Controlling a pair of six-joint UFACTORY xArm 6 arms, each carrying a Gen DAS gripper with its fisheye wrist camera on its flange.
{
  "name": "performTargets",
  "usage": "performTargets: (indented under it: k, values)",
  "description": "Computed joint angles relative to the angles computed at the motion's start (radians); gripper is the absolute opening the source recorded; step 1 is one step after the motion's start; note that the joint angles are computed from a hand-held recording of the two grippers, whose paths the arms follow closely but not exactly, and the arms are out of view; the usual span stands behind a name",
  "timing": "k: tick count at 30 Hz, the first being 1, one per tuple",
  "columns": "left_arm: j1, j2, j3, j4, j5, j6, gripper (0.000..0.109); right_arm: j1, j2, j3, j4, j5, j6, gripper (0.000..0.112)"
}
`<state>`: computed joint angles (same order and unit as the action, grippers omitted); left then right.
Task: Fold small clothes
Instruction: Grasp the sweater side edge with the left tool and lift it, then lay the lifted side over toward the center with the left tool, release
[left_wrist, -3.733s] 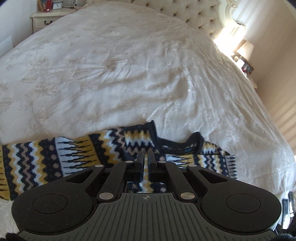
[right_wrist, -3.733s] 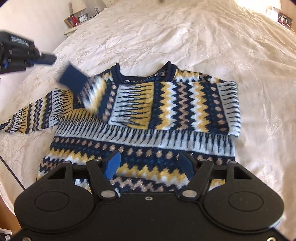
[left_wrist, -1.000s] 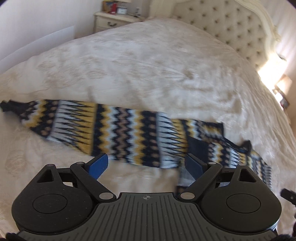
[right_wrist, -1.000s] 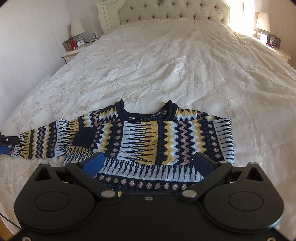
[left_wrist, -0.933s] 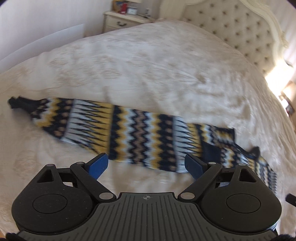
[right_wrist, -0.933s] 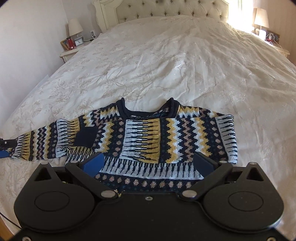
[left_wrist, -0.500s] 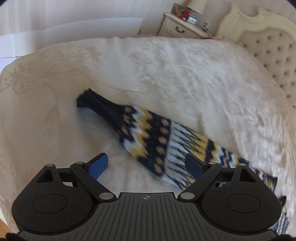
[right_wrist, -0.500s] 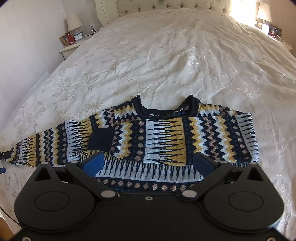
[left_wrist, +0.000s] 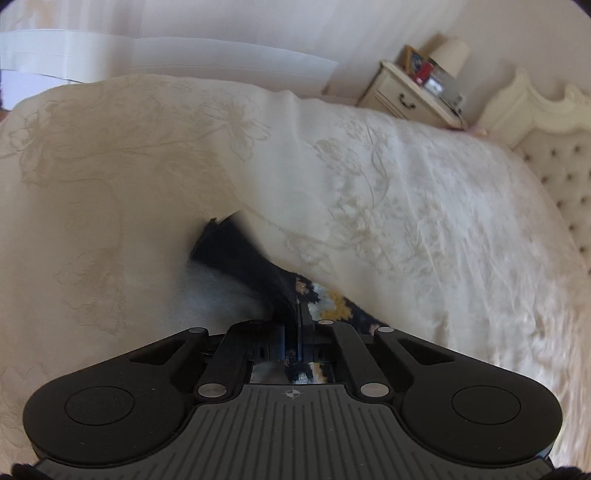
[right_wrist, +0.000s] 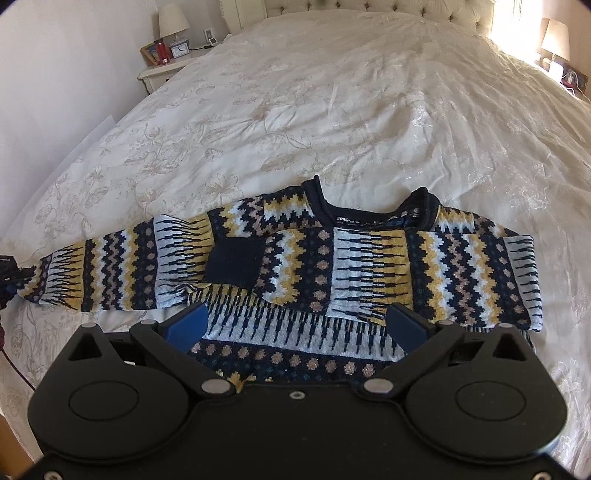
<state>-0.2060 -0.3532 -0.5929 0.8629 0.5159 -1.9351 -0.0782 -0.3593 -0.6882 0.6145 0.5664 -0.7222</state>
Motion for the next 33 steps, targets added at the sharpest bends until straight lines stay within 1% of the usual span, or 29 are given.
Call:
performTargets:
  k: [2, 5, 9, 13, 17, 21, 23, 24, 27, 30, 33]
  values:
    - [-0.033, -0.007, -0.024, 0.047, 0.045, -0.042, 0.005, -0.012, -0.001, 0.002, 0.005, 0.010, -0.016, 0.102]
    - [-0.106, -0.013, -0.088, 0.108, 0.103, -0.059, 0.005, -0.043, 0.000, 0.002, 0.036, 0.032, -0.059, 0.102]
    - [-0.237, 0.013, -0.228, 0.178, 0.182, -0.014, 0.005, -0.102, 0.015, -0.009, 0.080, 0.082, -0.125, 0.102]
    - [-0.364, 0.103, -0.419, 0.247, 0.234, 0.040, 0.005, -0.177, 0.036, -0.028, 0.126, 0.151, -0.218, 0.102]
    - [-0.456, 0.248, -0.637, 0.299, 0.234, 0.069, 0.005, -0.270, 0.069, -0.064, 0.158, 0.233, -0.299, 0.102]
    - [-0.509, 0.450, -0.872, 0.312, 0.170, 0.089, 0.005, -0.362, 0.110, -0.109, 0.183, 0.314, -0.369, 0.102]
    - [-0.536, 0.558, -0.991, 0.290, 0.157, 0.122, 0.005, -0.404, 0.132, -0.132, 0.191, 0.348, -0.401, 0.102]
    - [-0.545, 0.611, -1.038, 0.280, 0.133, 0.123, 0.005, -0.424, 0.144, -0.144, 0.194, 0.363, -0.414, 0.102]
    - [-0.575, 0.785, -1.215, 0.206, 0.094, 0.165, 0.005, -0.483, 0.181, -0.182, 0.195, 0.402, -0.448, 0.102]
    - [-0.600, 0.966, -1.411, 0.074, 0.079, 0.276, 0.005, -0.531, 0.213, -0.214, 0.190, 0.424, -0.467, 0.102]
    - [-0.625, 1.159, -1.633, -0.121, 0.092, 0.447, 0.005, -0.571, 0.246, -0.246, 0.179, 0.433, -0.471, 0.102]
